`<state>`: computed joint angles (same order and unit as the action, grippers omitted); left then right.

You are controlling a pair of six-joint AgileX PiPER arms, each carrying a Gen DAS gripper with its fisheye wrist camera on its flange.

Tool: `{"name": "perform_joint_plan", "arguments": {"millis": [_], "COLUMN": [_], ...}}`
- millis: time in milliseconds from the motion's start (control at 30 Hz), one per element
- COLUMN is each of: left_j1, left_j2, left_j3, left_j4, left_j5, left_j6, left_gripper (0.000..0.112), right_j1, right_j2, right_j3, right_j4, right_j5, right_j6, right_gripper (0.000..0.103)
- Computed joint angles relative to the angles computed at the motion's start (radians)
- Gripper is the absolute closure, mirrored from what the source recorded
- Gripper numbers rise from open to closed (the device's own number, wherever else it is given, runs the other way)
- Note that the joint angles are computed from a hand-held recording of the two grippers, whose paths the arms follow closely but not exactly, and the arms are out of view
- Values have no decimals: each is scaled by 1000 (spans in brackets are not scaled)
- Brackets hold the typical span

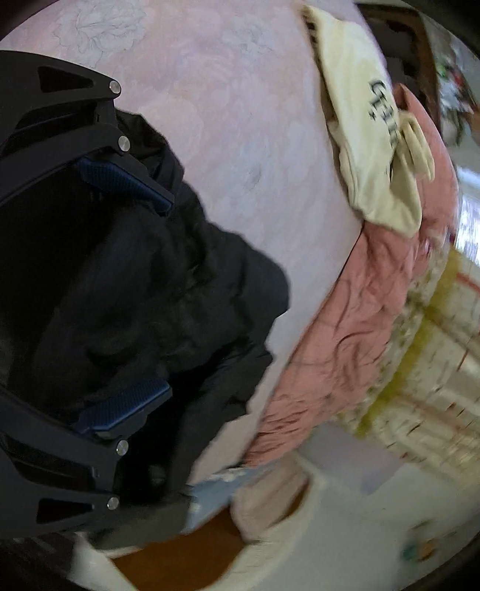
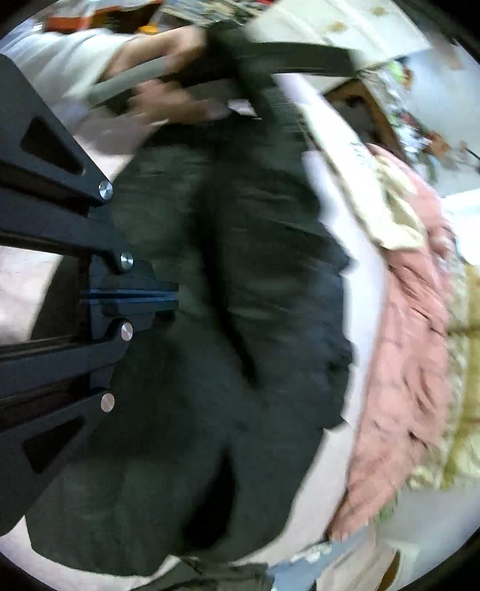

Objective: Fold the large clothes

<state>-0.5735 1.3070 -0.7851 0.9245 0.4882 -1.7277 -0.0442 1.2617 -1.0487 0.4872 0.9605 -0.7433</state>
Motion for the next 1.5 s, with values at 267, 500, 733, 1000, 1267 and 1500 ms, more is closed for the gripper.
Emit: {"name": "perform_joint_plan", "arguments": {"millis": [267,500,733,1000,1267,1500], "left_j1": [-122,-85,-13,78,-65,-112], "left_j2": [124,114,78,-14,3,26], "left_j3": [-67,-49,-32,15,-7,-20], "left_j4": [-32,-38,-56,-108,132,180], "left_j5": [194,142,67,-50,147,274], "left_j6": [79,91,119,158,-107,-188], "left_gripper": [21,21,21,21,21,24], "right_j1": [240,453,407,156,-291,-586], "right_j2": [321,716,687,135,-87,-151], "right_j3": [-478,-872,-773,-183,125,209], "right_j4": [-120,-428,-482,-314,77,188], "right_j5": [63,218,132,-180,-70,38], "right_j6": [313,617,636,292,-111,-401], "right_gripper": [31,31,95,97,92,50]}}
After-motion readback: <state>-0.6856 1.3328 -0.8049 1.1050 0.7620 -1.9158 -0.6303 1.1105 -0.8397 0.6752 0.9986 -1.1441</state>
